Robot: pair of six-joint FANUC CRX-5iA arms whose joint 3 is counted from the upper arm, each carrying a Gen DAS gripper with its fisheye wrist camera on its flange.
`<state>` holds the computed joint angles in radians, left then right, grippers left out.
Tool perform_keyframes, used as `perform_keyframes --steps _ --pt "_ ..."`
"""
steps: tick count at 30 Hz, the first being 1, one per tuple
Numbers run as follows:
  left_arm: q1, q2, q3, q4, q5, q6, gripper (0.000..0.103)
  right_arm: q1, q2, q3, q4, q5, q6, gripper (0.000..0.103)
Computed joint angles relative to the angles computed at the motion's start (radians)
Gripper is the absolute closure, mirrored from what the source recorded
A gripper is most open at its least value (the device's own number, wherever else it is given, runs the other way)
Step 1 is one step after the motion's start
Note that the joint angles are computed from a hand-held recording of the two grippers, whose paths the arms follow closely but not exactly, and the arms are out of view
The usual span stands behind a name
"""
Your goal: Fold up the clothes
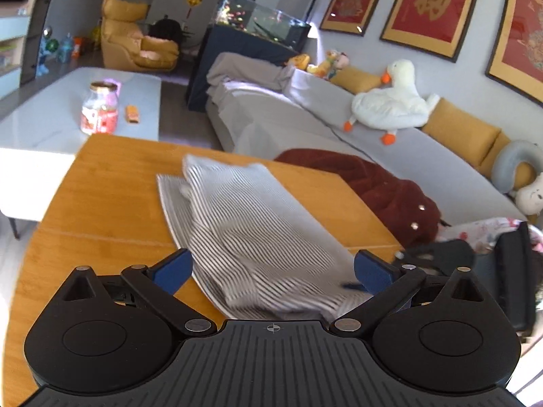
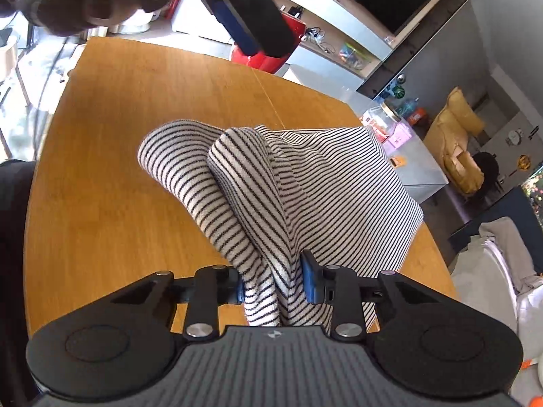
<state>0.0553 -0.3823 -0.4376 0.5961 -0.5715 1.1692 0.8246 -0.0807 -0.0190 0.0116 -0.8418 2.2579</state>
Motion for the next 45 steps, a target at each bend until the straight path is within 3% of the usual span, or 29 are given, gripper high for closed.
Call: perform_keyframes --steps 2,9,13,18,23,27,29,32,34,37,41,43,45 --pt "-0.016 0.073 0.084 -0.123 -0.013 0.049 0.000 -0.008 -0.008 0.049 -0.050 -0.088 0.032 0.078" --pt "-0.028 0.236 0.210 -0.232 -0.061 0.042 0.003 -0.034 -0.031 0.261 -0.146 -0.330 0.190 0.082" --pt "0.007 0.245 0.171 -0.117 -0.101 -0.104 0.017 -0.073 0.060 0.444 -0.202 -0.356 0.304 0.082" --pt "0.060 0.215 0.094 0.034 -0.144 -0.241 0.018 -0.144 0.277 0.674 -0.333 -0.440 0.390 0.081" --pt "0.122 0.124 0.060 0.003 -0.155 -0.158 0.018 -0.185 0.457 0.784 -0.378 -0.465 0.394 0.080" --pt "0.151 0.048 0.024 0.058 -0.136 -0.159 0.012 -0.197 0.482 0.759 -0.402 -0.419 0.396 0.077" --pt "0.144 0.018 0.008 0.097 -0.109 -0.187 0.009 -0.199 0.477 0.755 -0.408 -0.410 0.373 0.072" --pt "0.099 -0.002 -0.013 0.188 -0.060 -0.277 0.007 -0.201 0.448 0.729 -0.390 -0.374 0.331 0.052" --pt "0.064 0.001 -0.014 0.221 -0.034 -0.324 0.005 -0.209 0.433 0.728 -0.382 -0.359 0.277 0.032" --pt "0.019 0.017 -0.009 0.249 -0.013 -0.381 0.005 -0.239 0.422 0.740 -0.398 -0.357 0.175 0.022" --pt "-0.020 0.068 0.022 0.227 -0.005 -0.370 0.005 -0.276 0.422 0.751 -0.407 -0.321 -0.029 0.018" --pt "-0.038 0.096 0.037 0.207 0.012 -0.363 0.005 -0.259 0.420 0.715 -0.314 -0.245 -0.197 0.015" --pt "-0.042 0.134 0.077 0.102 0.023 -0.283 0.005 -0.221 0.419 0.645 -0.156 -0.165 -0.354 0.015"
